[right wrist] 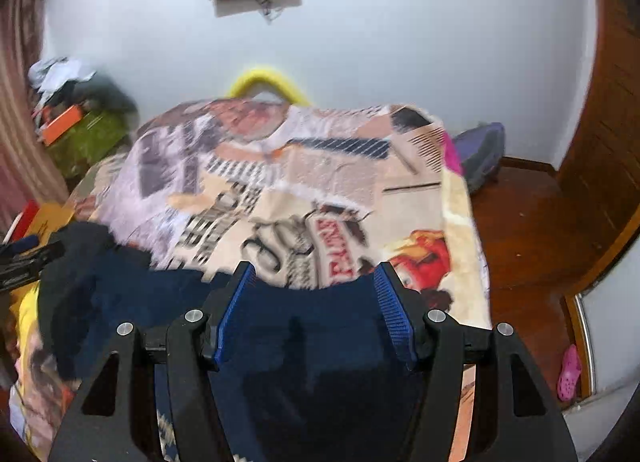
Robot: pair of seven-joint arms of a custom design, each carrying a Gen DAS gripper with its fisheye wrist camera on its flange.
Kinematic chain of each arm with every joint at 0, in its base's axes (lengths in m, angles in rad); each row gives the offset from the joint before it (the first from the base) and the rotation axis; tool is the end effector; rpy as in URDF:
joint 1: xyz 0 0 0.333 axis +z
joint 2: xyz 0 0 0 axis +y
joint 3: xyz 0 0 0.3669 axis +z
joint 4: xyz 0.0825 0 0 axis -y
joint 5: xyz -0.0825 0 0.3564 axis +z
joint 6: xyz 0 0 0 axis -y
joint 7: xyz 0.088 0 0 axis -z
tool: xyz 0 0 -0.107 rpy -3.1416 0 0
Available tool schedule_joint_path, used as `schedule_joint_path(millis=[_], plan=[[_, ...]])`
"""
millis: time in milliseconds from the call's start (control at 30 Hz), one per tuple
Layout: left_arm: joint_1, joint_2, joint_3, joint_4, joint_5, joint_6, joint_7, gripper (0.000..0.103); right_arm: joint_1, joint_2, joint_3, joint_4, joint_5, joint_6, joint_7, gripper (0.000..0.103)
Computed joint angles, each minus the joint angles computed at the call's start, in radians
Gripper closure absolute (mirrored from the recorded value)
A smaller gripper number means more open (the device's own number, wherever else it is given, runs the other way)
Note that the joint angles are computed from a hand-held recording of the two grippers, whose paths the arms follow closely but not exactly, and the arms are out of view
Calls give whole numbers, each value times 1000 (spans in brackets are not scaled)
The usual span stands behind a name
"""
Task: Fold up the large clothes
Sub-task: 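Press the folded hoodie flat with both tools, then grasp the patterned hoodie edge with the right tool while the left tool grasps beside it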
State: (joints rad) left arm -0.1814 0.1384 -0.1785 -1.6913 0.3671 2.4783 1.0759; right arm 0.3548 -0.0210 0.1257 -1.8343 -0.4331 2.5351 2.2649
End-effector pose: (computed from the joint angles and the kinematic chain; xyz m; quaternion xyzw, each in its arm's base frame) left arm 0.5941 -0.2157 0.6425 -0.6401 0.6861 -0.2459 0.2429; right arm 0.5092 0.2717 0.6728 -0.6687 0.6343 -0.2425 0.3028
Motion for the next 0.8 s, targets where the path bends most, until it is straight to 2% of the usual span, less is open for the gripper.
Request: schedule_joint_path(millis=[167,233,333,400,500,567,800], plan=[[-7,-39,-32,-89,-88,25,94,13,18,-23,11,-66,170,28,-180,45],[-13,-54,-41,-126,-135,35,127,13,28,-16,20,-75,205,-9,-237,45],[-24,-78,-50,-185,-189,45,153,13,42,-3,28,-75,191,-84,-263,45],[-34,-93,-51,-226,-188,54,140,13,50,-11,30,-106,198,-106,-253,45],[-52,-114,-46,-270,-50,64,40,13,47,-52,31,-172,213,-80,-224,45],[-57,-130,-48,-286,-4,48,4,13,43,-76,38,-195,207,-81,-216,45],[-43,-229,-34,-394,-89,59,-5,13,35,-149,53,-248,308,-107,-258,44]])
